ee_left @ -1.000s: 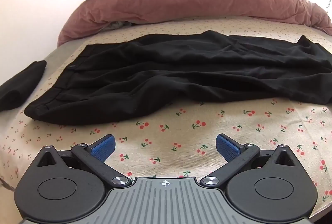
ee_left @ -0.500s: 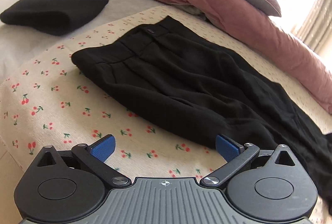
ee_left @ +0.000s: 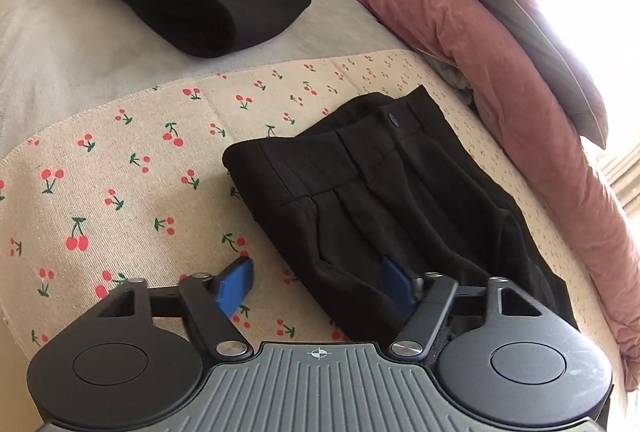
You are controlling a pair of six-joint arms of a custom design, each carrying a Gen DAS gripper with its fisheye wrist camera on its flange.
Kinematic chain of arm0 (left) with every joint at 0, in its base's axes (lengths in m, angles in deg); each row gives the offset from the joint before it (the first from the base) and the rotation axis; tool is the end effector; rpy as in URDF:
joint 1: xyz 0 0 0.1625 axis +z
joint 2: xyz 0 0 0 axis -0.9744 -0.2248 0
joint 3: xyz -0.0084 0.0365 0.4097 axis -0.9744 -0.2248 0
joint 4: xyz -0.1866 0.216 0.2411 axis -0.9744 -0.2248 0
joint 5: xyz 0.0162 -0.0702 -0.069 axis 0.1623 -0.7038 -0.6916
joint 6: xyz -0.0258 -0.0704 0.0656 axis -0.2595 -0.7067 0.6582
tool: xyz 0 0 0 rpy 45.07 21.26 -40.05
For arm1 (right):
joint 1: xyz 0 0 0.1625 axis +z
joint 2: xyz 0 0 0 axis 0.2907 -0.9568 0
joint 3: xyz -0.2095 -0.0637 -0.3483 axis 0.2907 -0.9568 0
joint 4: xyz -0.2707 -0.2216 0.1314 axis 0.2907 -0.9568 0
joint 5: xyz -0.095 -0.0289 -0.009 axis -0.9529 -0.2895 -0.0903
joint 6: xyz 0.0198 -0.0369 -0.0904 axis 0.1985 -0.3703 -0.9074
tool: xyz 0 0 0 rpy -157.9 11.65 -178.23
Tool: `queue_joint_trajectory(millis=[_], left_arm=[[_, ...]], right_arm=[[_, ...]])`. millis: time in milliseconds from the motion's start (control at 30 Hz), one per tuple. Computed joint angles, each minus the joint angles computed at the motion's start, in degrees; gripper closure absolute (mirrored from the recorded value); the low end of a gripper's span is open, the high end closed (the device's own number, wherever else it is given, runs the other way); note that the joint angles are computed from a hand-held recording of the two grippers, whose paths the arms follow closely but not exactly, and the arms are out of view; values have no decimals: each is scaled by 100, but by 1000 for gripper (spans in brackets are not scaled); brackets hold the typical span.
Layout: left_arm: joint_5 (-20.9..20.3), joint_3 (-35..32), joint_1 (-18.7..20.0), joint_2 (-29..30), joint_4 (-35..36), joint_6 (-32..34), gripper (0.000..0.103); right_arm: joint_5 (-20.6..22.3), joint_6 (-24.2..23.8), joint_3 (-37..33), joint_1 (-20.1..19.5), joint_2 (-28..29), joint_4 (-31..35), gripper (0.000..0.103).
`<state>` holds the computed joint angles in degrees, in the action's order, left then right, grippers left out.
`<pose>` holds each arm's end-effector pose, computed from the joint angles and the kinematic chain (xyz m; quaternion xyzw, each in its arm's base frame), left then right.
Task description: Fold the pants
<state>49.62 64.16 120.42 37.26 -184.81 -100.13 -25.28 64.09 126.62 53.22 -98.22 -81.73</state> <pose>-0.2076 -0.5116 0.0746 -0.4081 0.6458 -0.5893 0.2630 -0.1485 -0.7982 0.3986 -0.0850 -0.9090 0.3925 0.1111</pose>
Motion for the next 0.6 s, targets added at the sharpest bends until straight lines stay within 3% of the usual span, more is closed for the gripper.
queue_joint_trajectory(millis=[33, 67, 100, 200, 300, 400, 467, 600], left_arm=[[1, 25, 14, -27, 8, -10, 57], [-9, 76, 28, -68, -50, 23, 75], [-25, 130, 39, -105, -139, 82, 88], [-13, 306, 2, -219, -209, 137, 101], [14, 465, -130, -352, -107, 96, 102], [-6, 702, -315, -530, -207, 174, 102], [-97, 929, -436, -641, -627, 447, 101], [-401, 1128, -667, -694, -711, 520, 100]], right_arm=[[-79, -12, -166, 1, 86, -4, 60], [-173, -26, -313, 8, 164, -1, 72], [-246, -41, -441, 11, 223, 46, 100], [-181, -104, -823, -55, 339, 314, 100], [-243, -426, -730, -69, 243, -199, 100], [-48, -344, -1106, -145, 254, 154, 101], [-87, -512, -1161, -148, 224, 222, 101], [-277, -913, -976, -177, 75, 314, 101]])
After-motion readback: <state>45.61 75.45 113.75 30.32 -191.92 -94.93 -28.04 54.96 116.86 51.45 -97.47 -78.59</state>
